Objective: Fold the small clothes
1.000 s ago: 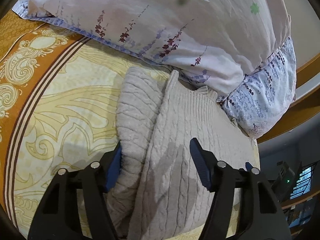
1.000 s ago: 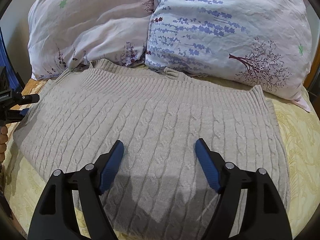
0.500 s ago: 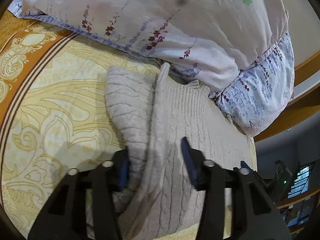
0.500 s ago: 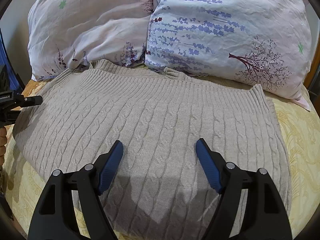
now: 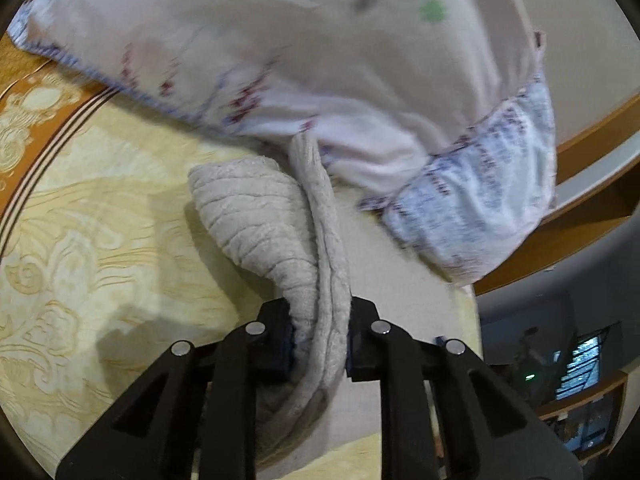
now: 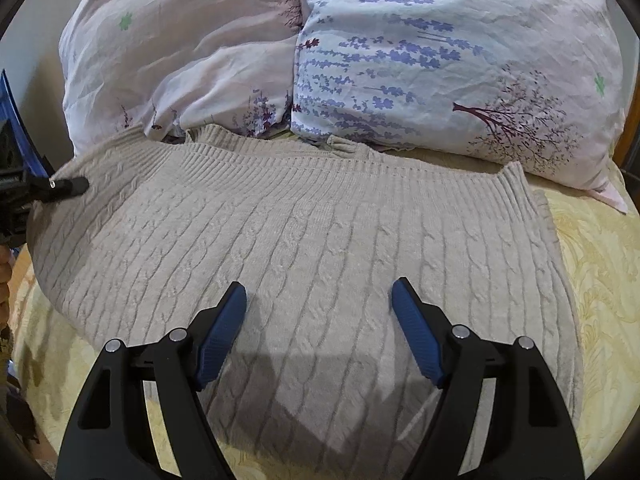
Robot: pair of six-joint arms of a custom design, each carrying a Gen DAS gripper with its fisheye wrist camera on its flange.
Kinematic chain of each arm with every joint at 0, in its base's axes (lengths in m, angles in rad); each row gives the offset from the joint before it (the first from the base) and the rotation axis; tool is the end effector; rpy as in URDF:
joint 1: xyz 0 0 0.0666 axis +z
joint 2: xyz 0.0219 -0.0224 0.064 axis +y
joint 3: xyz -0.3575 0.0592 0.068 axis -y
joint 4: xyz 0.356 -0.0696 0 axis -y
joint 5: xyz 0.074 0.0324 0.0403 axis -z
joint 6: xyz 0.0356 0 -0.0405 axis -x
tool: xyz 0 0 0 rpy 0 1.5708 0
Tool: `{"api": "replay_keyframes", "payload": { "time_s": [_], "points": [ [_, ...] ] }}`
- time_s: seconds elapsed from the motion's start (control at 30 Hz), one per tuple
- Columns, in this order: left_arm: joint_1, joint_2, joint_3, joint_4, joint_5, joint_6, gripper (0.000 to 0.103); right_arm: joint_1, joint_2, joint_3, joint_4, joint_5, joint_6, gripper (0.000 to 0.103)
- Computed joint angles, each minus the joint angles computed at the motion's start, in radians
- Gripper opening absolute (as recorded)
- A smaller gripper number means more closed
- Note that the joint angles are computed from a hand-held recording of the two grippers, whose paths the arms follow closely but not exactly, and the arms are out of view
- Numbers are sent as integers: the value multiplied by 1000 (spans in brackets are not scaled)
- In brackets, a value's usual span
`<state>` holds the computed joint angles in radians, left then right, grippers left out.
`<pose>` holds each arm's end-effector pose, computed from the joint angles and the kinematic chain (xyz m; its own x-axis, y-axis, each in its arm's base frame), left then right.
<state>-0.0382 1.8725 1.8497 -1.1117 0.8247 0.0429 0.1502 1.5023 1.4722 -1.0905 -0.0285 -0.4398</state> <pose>0.5888 -0.0491 0.3546 -0.9192 0.0060 -0.3937 0.2969 0.6673 -0.6831 0.4632 0.0707 0.3824 -0.8744 0.2981 -0.3828 0.2326 0.9500 0.2085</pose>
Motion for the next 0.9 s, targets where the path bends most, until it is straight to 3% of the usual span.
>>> {"api": "replay_keyframes", "payload": {
  "time_s": [0.2, 0.43, 0.7, 0.83, 0.9],
  "points": [
    [-63, -37, 29, 22, 89, 46, 16, -31, -70, -44, -9, -7, -13, 77],
    [-217, -59, 8, 88, 140, 106, 16, -101, -183, -121, -12, 2, -28, 77],
    [-409, -10, -44, 119, 69, 145, 16, -227, -312, -236, -46, 25, -45, 77],
    [-452, 9, -60, 143, 46, 190, 24, -292, -346, -261, -62, 3, -43, 77],
    [-459, 4, -64, 161, 72, 203, 41, -322, -360, -272, -50, -24, -41, 77]
  ]
}}
